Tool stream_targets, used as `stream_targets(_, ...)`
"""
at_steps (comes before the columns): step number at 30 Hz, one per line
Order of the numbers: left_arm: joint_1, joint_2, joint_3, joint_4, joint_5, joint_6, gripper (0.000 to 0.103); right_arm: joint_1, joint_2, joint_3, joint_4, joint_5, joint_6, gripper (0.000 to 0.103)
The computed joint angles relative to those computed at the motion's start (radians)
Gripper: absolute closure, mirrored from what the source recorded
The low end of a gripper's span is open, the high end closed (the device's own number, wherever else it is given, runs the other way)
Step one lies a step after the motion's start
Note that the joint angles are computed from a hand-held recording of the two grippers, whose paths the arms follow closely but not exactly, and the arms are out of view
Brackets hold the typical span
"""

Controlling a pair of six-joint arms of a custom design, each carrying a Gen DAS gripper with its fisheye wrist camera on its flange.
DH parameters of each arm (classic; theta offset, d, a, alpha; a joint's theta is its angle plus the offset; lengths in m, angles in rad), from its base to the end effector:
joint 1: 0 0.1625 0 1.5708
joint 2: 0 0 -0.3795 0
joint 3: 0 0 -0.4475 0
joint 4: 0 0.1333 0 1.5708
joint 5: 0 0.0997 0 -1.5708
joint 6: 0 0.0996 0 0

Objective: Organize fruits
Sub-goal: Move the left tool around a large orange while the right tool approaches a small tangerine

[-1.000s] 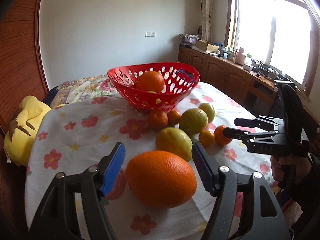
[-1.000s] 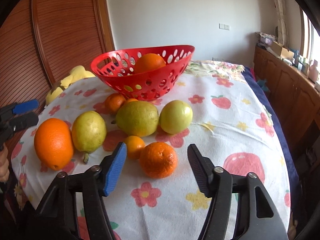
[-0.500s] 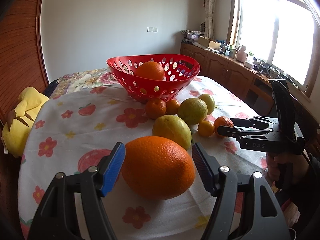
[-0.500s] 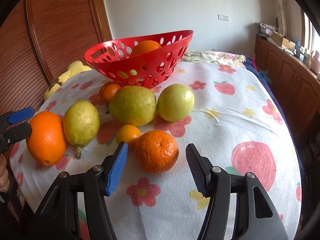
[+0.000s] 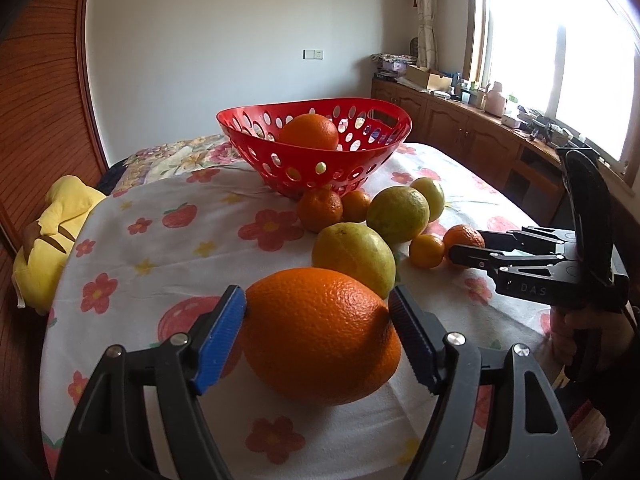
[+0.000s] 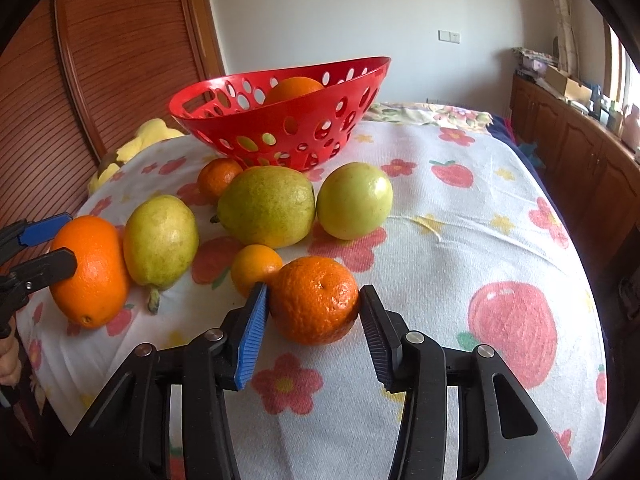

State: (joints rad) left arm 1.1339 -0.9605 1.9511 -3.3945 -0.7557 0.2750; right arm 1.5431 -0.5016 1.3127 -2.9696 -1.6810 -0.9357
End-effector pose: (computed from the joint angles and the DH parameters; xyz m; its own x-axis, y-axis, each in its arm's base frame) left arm -0.0591 -0.6130 0.1271 -0.7401 -0.0249 -0.6721 0.5045 0.6402 -0.5793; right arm 0.1007 -0.7819 -0.0066 -0.6070 -0.6172 0.5006 -0.7848 0.5648 -0.2552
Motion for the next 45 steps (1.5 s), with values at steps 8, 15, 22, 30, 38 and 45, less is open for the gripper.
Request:
stream_targets(8,0.01,0.014,-0.013,0.006,-0.004,0.001,0.018,0.0,-0.001,0.005,-0.001,0.003,0.004,0.056)
stream_targets(15,0.012,0.032,-0.021,-0.016,0.001,0.013,0.014,-0.001,-0.002,0.004,-0.001,0.004,0.005,0.056)
stream_targets(22,0.016,0.043,-0.017,-0.056,-0.007,0.017,0.012,-0.001,0.0,0.003,-0.001,0.005,0.007,0.056)
stream_targets(30,0.009,0.061,-0.026,-0.059,0.029,0.019,0.011,-0.002,-0.001,0.003,-0.003,0.002,0.001,0.056)
stream_targets(38,0.008,0.059,-0.022,-0.052,0.034,0.011,0.01,-0.002,0.0,0.003,-0.002,0.004,0.003,0.055)
stream_targets(45,0.026,0.061,-0.037,0.036,0.017,-0.036,0.009,-0.002,-0.001,0.003,-0.001,0.001,0.003,0.055)
